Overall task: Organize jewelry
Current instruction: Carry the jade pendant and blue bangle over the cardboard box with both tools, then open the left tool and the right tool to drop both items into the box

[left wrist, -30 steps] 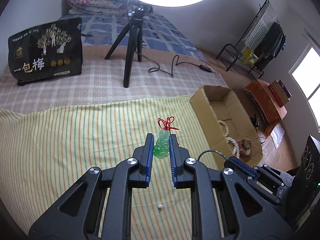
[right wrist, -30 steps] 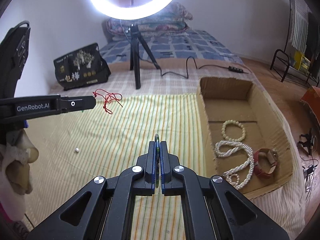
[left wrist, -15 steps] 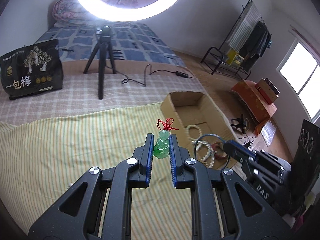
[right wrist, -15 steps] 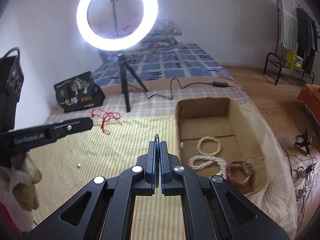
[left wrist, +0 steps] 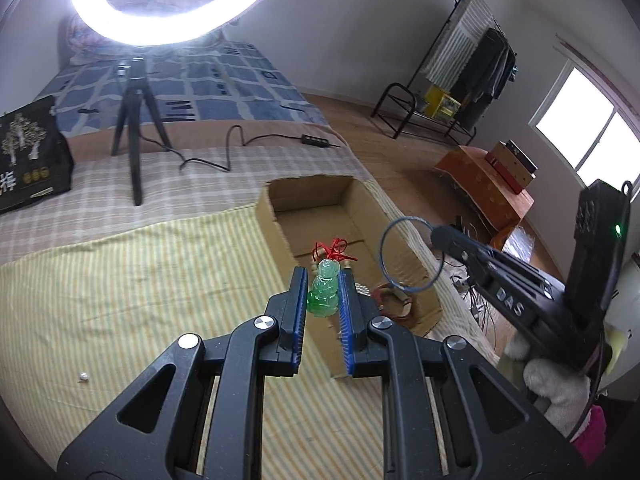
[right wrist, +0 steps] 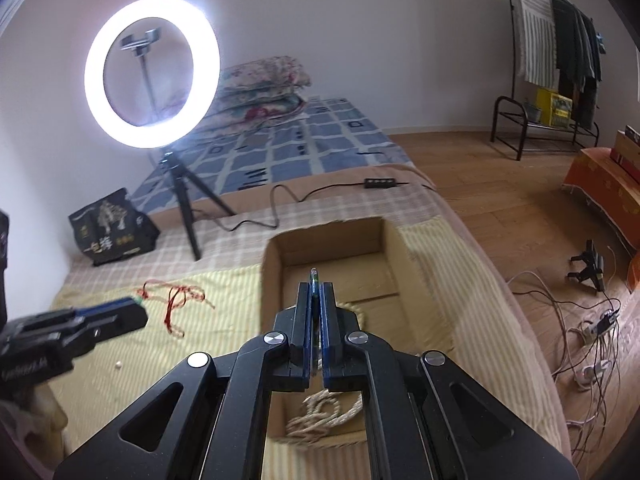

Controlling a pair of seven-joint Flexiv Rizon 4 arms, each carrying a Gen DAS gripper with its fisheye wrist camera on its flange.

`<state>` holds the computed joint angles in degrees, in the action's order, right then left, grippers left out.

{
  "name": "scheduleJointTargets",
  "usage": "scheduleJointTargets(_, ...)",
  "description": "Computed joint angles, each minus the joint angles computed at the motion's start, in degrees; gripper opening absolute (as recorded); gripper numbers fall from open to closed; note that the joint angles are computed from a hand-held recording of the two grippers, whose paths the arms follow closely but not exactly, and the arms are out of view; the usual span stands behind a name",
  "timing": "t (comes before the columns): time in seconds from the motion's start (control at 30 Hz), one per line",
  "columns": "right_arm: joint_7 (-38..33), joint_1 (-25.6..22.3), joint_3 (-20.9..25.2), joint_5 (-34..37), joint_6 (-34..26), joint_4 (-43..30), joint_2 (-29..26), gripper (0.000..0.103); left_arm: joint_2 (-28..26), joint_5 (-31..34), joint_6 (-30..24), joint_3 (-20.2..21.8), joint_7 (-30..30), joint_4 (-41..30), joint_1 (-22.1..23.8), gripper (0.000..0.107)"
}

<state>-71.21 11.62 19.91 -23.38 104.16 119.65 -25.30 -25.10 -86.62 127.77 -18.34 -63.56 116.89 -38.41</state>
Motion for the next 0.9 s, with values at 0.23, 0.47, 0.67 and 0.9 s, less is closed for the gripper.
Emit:
scheduleJointTargets(0.23, -0.72, 1.79, -2.78, 1.07, -2.71, -5.34, -3.32, 0.002, -4.01, -1.09, 0.59, -0.88, 3.29, -6.17, 1.49, 0.014)
scheduleJointTargets(0.47, -2.99, 0.48, -1.38, 2.34, -5.96, -9.56, -6.85, 0.002, -7.98, -3.87, 1.08, -2.94, 6.88, -10.99, 4.96, 0.013)
scheduleJointTargets(0.67, -5.23, -1.58, 1.3, 4.38, -8.9, -12.35, -9.31, 0.002, -10.43, -3.65, -1.15, -3.9, 6.51, -12.5, 7.95, 0.014)
scheduleJointTargets(0.9, -7.97, -1.9, 2.3, 7.16, -11.52, -14.13, -10.47, 0.002, -12.84, -3.66, -0.68, -5.3, 9.76, -15.95, 9.23, 0.014)
